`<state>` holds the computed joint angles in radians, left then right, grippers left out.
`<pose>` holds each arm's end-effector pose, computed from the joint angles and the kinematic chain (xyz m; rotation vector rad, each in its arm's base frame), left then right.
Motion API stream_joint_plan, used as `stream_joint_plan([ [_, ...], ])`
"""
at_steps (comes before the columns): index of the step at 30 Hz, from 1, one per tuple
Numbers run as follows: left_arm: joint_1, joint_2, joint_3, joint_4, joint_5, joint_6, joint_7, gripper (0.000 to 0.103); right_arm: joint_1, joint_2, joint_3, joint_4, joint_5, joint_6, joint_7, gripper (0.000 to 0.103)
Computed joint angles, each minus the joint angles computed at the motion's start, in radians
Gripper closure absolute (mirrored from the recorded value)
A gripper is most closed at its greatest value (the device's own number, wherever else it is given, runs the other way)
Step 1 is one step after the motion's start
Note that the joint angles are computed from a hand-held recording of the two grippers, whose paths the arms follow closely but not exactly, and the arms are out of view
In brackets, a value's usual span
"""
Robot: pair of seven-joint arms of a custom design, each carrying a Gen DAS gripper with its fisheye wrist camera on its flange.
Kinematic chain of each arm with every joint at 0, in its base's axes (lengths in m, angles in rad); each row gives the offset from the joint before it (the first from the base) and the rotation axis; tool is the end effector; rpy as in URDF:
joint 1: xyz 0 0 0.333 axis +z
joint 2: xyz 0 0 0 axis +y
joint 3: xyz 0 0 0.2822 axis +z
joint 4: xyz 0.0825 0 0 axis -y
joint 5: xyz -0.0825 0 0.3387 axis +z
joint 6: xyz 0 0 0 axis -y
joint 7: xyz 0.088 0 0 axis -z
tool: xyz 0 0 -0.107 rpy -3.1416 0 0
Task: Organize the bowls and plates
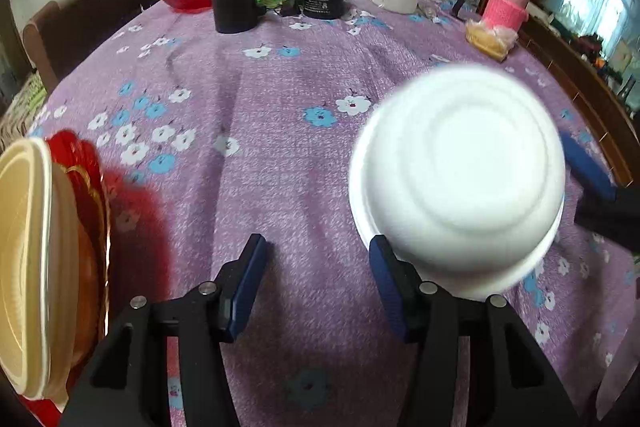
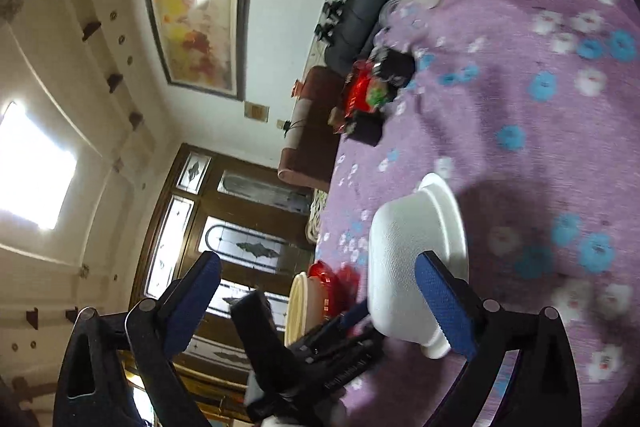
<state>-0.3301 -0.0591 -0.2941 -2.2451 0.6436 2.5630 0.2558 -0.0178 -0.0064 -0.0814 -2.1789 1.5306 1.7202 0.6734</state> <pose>0.4074 -0.3062 0.4205 -2.0893 1.6952 -0.5988 0.4961 0.0437 0.4307 -1.3017 1.1726 0.7919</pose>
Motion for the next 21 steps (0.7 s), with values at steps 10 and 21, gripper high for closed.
stream_joint_plan([
  [10,-0.015,-0.072,-0.001,-0.127,-0.117,0.214,0.091,0.028,0.109,0.006,0.077,0.063,-0.109,0.0,0.061,0.003],
  [21,0.055,-0.031,-0.027,-0.072,0.013,0.16,-0.055,0.025,0.133,0.081,0.074,0.17,-0.386,0.481,0.285,0.003],
])
